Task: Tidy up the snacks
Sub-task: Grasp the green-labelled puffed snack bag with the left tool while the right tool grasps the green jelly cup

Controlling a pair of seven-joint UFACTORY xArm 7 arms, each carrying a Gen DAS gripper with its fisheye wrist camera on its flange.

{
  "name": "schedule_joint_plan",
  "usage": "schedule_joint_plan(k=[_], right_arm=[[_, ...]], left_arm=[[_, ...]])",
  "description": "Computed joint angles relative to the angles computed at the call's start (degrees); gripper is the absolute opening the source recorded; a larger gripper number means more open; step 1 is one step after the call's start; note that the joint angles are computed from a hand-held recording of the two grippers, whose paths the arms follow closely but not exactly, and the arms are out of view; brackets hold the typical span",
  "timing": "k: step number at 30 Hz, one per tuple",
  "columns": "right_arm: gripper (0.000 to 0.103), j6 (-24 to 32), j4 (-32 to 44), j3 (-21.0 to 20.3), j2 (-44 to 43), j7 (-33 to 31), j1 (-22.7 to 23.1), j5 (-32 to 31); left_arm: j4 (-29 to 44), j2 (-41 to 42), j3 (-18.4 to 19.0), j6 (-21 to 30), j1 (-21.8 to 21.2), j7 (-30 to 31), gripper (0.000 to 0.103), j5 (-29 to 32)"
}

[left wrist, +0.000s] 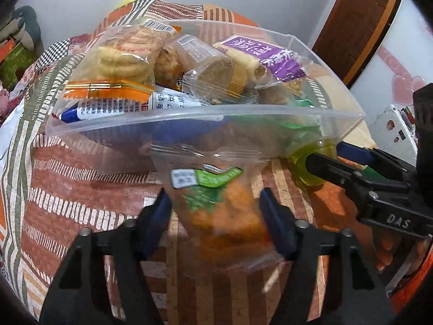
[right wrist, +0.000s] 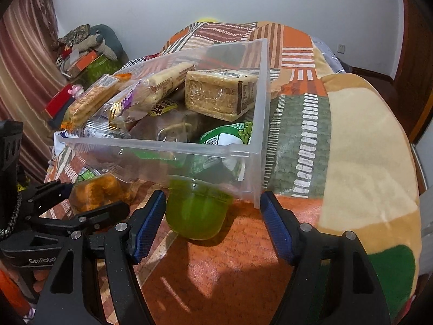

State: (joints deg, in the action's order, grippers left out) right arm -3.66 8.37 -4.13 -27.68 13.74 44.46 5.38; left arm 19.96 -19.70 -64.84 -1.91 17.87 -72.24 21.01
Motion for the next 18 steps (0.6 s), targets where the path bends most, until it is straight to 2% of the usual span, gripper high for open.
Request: schedule_joint_plan(k=[1, 5, 8, 9, 10, 11, 12, 14, 18], right_arm=[[0.069, -0.01, 0.34, -0.13, 0.37, 0.07, 0.19, 0.06], [0.065, -0.49, -0.61, -4.25, -0.76, -0.27, 3.17, 1.0], [0.058, 0.09, -1.23, -7.79, -2.32, -0.98, 5.67, 1.85], [0.056, 0.46, -1.67, -10.22, -3.39, -1.78, 7.45, 2.31], [0.045, 0.42, -1.75, -13.72, -3.87, -3.13, 10.49, 2.91], [0.043, 1.08, -1.68, -15.78, -4.35, -3.86, 12.43, 3.67], [0.043, 1.04, -1.97, -16.45, -4.69, -4.33, 13.23, 4.5], [0.044, 0.88, -1.85, -14.68, -3.85, -4.44, 12.53, 5.32], [0.045, 1.33, 0.07, -12.23, -0.81, -4.5, 12.11, 6.1]], left_arm=[[-0.08, 0.03, 0.63, -0.07, -0.77, 0.08, 0.053, -0.09], [-1.04, -1.71, 3.45, 1.4, -5.2, -0.85, 0.052, -0.55], [-1.86, -2.82, 7.56, 2.77, -10.3, -1.24, 0.05, -0.38], [-2.23, -3.28, 8.91, 3.14, -11.96, -1.43, 0.049, -0.22], [-2.36, -3.53, 9.9, 3.53, -13.17, -1.68, 0.047, 0.02], [-3.06, -4.15, 11.8, 3.94, -15.66, -1.95, 0.047, -0.16], [-3.53, -4.58, 12.91, 4.11, -17.11, -2.32, 0.047, -0.05], [-4.25, -5.57, 14.86, 5.27, -19.94, -3.0, 0.047, 0.14], [-4.67, -6.01, 17.15, 6.2, -22.42, -4.03, 0.047, 1.54]])
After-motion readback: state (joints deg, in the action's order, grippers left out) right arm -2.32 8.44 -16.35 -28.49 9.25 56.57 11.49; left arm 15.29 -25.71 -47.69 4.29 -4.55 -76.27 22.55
